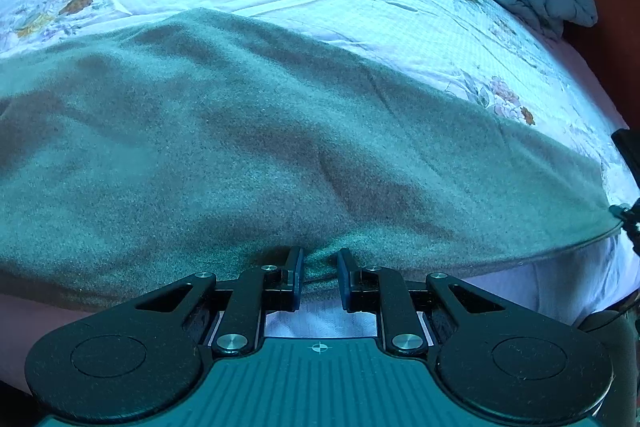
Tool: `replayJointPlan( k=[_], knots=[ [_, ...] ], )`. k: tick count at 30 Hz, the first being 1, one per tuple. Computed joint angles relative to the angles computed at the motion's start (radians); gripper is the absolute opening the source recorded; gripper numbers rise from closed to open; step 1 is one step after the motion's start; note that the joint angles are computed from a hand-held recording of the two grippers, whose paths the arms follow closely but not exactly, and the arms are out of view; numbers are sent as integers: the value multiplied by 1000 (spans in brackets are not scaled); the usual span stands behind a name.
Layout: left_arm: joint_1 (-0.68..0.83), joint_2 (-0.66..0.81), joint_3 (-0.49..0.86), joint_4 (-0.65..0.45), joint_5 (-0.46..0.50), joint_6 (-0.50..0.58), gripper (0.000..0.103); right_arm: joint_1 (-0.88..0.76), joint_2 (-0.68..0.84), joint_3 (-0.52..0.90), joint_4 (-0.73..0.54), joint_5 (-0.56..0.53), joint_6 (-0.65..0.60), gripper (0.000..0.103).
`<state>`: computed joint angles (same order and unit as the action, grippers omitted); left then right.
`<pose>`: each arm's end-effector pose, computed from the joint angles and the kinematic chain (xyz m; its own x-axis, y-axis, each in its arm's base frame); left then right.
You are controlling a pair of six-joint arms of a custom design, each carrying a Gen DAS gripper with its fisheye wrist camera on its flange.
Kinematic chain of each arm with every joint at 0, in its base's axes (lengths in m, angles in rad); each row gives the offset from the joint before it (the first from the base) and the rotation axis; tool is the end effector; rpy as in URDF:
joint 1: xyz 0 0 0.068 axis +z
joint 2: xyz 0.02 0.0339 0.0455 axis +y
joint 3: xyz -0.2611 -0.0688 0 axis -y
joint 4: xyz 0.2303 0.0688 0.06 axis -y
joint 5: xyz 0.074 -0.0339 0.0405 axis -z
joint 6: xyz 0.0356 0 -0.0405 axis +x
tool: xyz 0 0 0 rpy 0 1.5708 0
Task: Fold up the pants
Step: 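Open both tools and release the folded sweatpants, then move both tools to the folded edge of the sweatpants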
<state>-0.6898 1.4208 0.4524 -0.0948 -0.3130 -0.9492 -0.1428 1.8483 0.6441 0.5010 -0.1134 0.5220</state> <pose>0.1715 -0.1273 0.1216 -0.7909 -0.3502 -0.5018 -0.2627 0.9350 -0.2385 0.3109 -0.0406 0.1004 -0.5269 0.5763 -0.6247 0.3677 0.8173 0.4438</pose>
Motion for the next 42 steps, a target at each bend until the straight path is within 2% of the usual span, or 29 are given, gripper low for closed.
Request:
replayJointPlan(
  k=[1, 3, 6, 7, 10, 14, 16, 19, 21, 24, 28, 31, 34, 38, 42],
  knots=[
    [2, -7, -4, 1, 4, 0, 19, 4, 14, 21, -35, 8, -10, 0],
    [12, -21, -17, 11, 16, 4, 19, -7, 29, 10, -24, 2, -33, 0],
    [22, -46, -22, -1, 28, 3, 19, -43, -6, -17, -29, -64, -60, 11],
    [18, -59, -20, -15, 23, 3, 19, -53, -33, -23, -50, -72, -70, 16],
    [2, -111, -19, -66, -12, 13, 19, -70, -119, -58, -99, -27, -109, 46],
    [64, -217, -45, -127, -6, 28, 19, -68, -242, -148, -50, 28, -174, 44],
    [104, -282, -60, -168, -16, 41, 19, -41, -291, -150, -61, -63, -225, 44],
    [174, -371, -90, -232, -26, 58, 19, 61, -296, -52, -198, -231, -263, 44],
    [223, -440, -129, -268, -13, 62, 19, 166, -263, 19, -250, -289, -269, 44],
    [264, -464, -176, -279, -19, 83, 19, 318, -171, 146, -324, -355, -261, 44],
    [322, -488, -230, -241, 3, 112, 19, 481, -8, 362, -432, -400, -265, 44],
    [337, -535, -203, -281, -61, 151, 19, 582, 83, 491, -511, -365, -302, 44],
    [549, -514, -180, -222, 31, 321, 19, 669, 128, 549, -543, -307, -338, 44],
    [786, -344, -119, -79, 141, 535, 19, 731, 178, 596, -557, -290, -316, 44],
    [902, -156, -34, 33, 198, 635, 19, 768, 267, 727, -617, -280, -319, 43]
  ],
)
